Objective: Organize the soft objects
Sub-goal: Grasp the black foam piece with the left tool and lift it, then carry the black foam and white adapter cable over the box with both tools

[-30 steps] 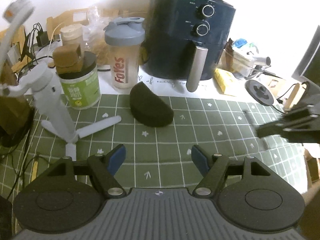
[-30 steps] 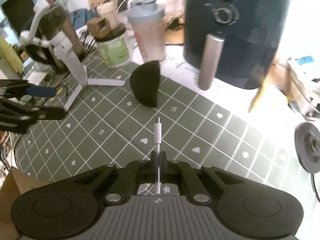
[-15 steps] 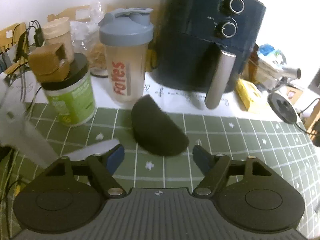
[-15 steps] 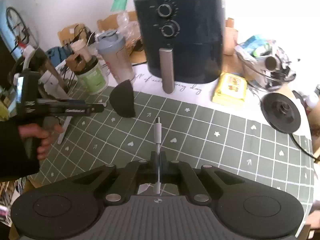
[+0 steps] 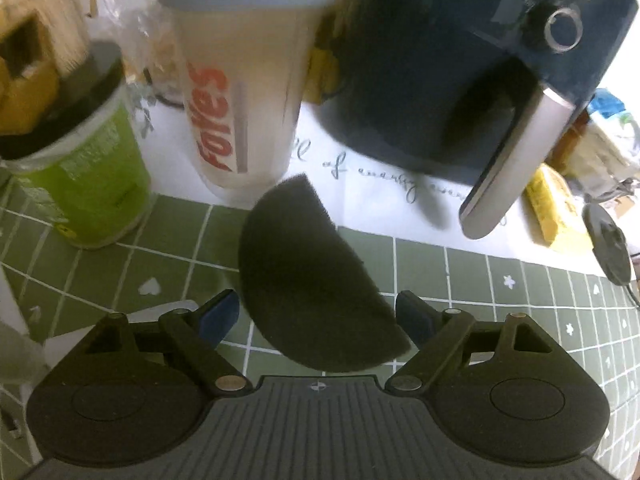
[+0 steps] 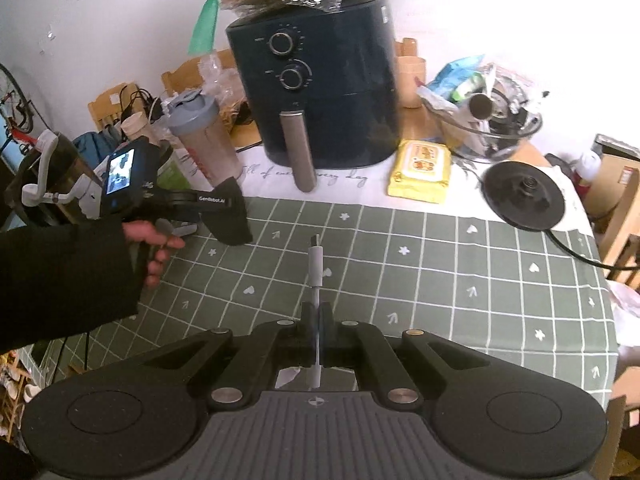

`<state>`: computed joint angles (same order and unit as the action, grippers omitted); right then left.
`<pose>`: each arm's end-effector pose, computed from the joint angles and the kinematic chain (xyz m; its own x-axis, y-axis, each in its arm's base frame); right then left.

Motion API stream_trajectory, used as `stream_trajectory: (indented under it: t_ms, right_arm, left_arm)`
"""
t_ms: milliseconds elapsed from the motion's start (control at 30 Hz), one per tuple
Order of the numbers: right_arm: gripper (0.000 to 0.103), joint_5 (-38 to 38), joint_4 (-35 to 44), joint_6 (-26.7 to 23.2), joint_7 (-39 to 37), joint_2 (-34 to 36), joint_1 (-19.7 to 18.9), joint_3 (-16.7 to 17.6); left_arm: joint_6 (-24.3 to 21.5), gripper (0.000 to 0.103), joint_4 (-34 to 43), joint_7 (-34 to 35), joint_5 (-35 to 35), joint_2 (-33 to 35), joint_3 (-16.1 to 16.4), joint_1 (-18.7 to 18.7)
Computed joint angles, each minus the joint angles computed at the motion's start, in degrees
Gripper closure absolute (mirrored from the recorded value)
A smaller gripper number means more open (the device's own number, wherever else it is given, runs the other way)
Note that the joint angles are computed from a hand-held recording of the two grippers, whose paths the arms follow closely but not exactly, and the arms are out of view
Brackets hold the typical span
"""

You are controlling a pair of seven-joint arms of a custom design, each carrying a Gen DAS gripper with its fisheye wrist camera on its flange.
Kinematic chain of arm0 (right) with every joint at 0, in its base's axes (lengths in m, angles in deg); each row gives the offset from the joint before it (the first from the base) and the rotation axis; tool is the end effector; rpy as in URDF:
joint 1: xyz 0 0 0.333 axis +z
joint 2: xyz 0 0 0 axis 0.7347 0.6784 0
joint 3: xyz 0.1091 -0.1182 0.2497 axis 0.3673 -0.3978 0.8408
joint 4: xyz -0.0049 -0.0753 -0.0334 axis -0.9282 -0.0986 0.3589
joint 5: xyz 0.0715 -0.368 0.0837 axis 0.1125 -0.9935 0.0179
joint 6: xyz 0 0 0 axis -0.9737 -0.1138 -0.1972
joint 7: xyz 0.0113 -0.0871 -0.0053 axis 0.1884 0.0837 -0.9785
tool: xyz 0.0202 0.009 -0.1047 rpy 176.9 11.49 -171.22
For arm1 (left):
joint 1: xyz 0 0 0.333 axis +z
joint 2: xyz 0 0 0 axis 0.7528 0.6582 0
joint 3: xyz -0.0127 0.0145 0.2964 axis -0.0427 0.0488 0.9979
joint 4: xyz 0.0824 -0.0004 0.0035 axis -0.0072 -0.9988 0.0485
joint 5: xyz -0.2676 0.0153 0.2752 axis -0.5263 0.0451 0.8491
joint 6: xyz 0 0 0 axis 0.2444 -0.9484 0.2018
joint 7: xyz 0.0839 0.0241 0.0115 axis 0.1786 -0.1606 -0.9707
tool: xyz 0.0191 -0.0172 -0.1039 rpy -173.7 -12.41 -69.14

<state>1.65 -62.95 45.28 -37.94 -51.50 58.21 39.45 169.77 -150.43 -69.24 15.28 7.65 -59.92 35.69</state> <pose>0.4822 0.0872 0.5480 0.5705 -0.7875 -0.2334 -0.7373 -0.3659 -0.5679 0.5222 -0.2474 0.4092 0.4084 -0.8977 0.1655 -0.7588 -0.4346 -0.4850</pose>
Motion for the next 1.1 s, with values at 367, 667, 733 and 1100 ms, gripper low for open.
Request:
stream_trajectory:
  t_ms: [367,667,733,1100]
  right_arm:
    - [0.099,-1.40,-3.50,1.76,2.61,-3.87,-1.08,-0.53]
    - [0.099,-0.32,-3.93,1.45,2.27,-4.85,-1.37,-1.79]
    - [0.099,-0.30,-3.99,1.27,1.61,-5.20,-1.45,-1.98]
    - [0.099,1.93,-4.62,-2.11,-2.20,-7.82,-2.09,-3.97]
  left_arm:
    - [-4.43,0.035,2.74,3.30,-6.84,1.98,-0.22,-0.13]
    - [0.21,0.036,-3.80,5.51,-5.69,-6.26,-1.80,-1.09]
    - [0.37,0.036,-5.29,6.65,-5.29,-8.70,-2.49,-1.47]
    - [-3.72,0.036,-11.74,8.36,-9.53,-21.04,-5.78,-4.10]
